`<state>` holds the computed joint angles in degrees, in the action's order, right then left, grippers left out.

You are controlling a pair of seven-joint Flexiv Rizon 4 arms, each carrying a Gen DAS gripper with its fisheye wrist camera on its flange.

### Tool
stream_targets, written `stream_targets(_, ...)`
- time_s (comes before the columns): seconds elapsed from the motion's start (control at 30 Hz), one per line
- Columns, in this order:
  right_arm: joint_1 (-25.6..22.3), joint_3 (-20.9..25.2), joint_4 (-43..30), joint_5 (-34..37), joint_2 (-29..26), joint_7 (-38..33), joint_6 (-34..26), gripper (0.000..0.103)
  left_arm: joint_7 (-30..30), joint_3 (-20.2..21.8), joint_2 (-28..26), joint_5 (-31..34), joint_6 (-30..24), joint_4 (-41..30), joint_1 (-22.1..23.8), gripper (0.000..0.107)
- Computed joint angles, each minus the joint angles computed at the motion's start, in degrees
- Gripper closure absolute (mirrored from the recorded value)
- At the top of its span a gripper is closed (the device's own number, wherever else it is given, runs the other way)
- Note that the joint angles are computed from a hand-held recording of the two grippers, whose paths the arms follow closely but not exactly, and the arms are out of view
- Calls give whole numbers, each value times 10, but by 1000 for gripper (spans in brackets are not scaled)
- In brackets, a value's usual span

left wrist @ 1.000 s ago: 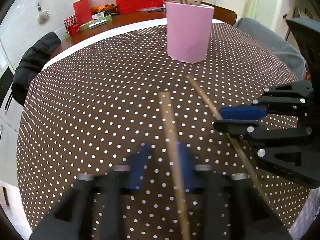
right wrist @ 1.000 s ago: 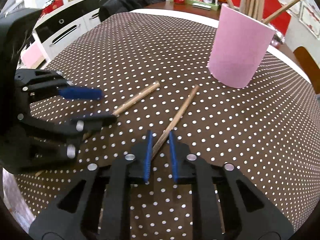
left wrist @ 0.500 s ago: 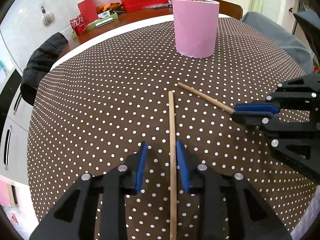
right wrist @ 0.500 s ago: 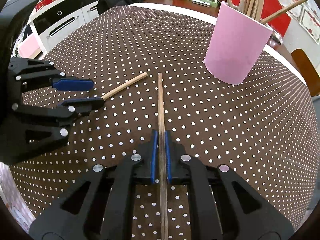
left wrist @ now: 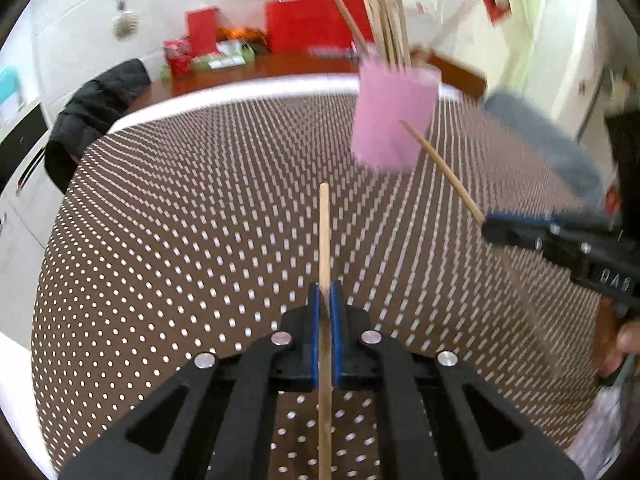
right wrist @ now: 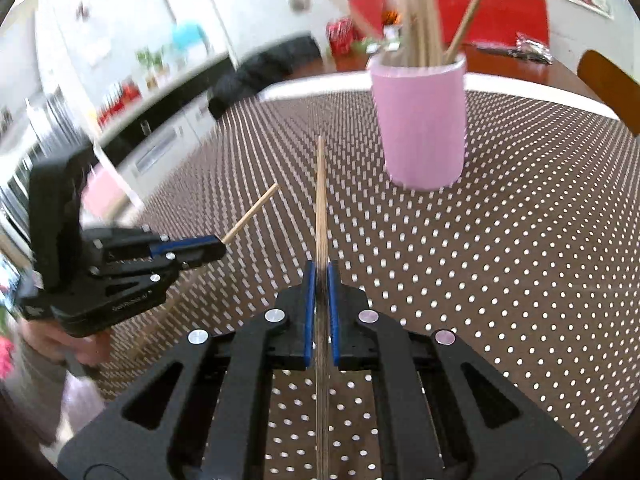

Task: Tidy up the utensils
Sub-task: 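Lift both held chopsticks upright and carry them above the pink cup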

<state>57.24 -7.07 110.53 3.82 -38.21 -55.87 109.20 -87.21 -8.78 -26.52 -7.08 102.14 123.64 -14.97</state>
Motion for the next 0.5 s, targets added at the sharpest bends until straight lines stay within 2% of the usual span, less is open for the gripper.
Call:
stream_targets(0.13,-22,25,-1,19,-3,-11,71,97,-42,-25,4,14,110,12,20,101)
stream_targets(0.3,-53,57,-17,35,-6,-39,114,97,-77,-7,3,19,211,6,-8,102)
stream_targets(0.43,-61,61,-33,46,-4,-65,121,97,-74,5,-18,5,255,-42,-30,101)
stream_targets(0.5,-57,57,-39,57,1,-80,123,97,-82,-2,-23,15,272,-55,-22,101)
